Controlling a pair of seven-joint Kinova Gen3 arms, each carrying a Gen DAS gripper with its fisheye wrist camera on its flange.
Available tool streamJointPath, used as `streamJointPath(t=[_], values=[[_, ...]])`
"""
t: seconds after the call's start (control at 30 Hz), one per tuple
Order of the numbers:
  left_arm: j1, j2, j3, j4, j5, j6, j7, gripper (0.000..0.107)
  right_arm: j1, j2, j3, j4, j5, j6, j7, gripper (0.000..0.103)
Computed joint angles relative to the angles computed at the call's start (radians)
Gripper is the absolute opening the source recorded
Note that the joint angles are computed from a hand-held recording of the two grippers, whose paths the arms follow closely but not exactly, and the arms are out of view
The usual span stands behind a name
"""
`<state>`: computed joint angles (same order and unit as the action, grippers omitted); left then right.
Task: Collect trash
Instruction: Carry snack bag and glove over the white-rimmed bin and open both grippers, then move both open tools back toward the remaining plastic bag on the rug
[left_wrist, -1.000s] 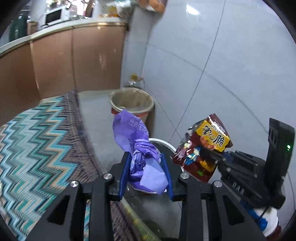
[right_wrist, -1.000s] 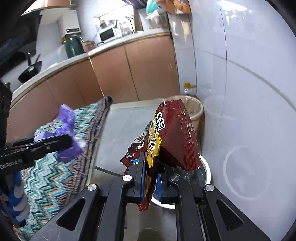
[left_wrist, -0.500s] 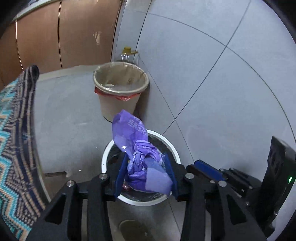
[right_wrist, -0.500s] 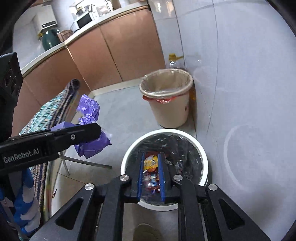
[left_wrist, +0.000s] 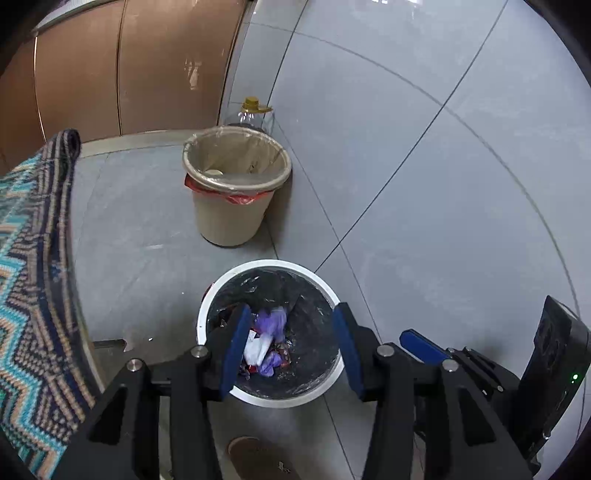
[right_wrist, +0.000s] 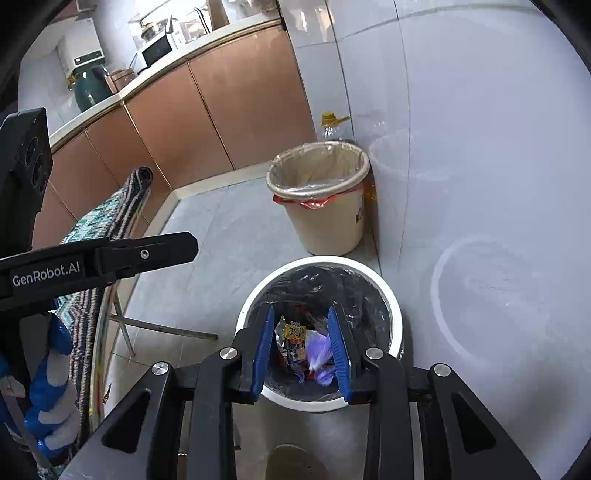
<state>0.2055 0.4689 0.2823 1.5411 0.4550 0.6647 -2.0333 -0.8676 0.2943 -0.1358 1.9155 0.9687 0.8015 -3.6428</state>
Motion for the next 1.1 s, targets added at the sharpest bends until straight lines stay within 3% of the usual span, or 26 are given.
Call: streamJointPath(t=[0.23,0.43,0.7,0.97,1.1], values=[[-0.072,-0.134,0.014,0.110,0.078,-0.030,-0.090,0.045,-0.052,-0.033,-0.034,-0.043,0.014,0.111,0.009,0.034],[-0.136,-0.276,-0.024,0.215,0.204,-0.036,-0.222,0.047,-0.103,-0.058,-0.077,-0.104,0.045,0.239,0.022,0.039],[-0.177,-0.470,-0.178,0.345,0.382,0.003,-0.407,0.048,-0.183,-0.044,-0.116,-0.233,0.091,0.386,0.085,0.045],[-0.188,-0.631,-0.339,0.449,0.460,0.004,-0.522,0.050,-0.264,-0.011,-0.113,-0.344,0.134,0.448,0.142,0.054],[-0.172,-0.701,-0.399,0.502,0.473,-0.037,-0.553,0.052,-0.315,0.013,-0.104,-0.402,0.152,0.499,0.167,0.066]])
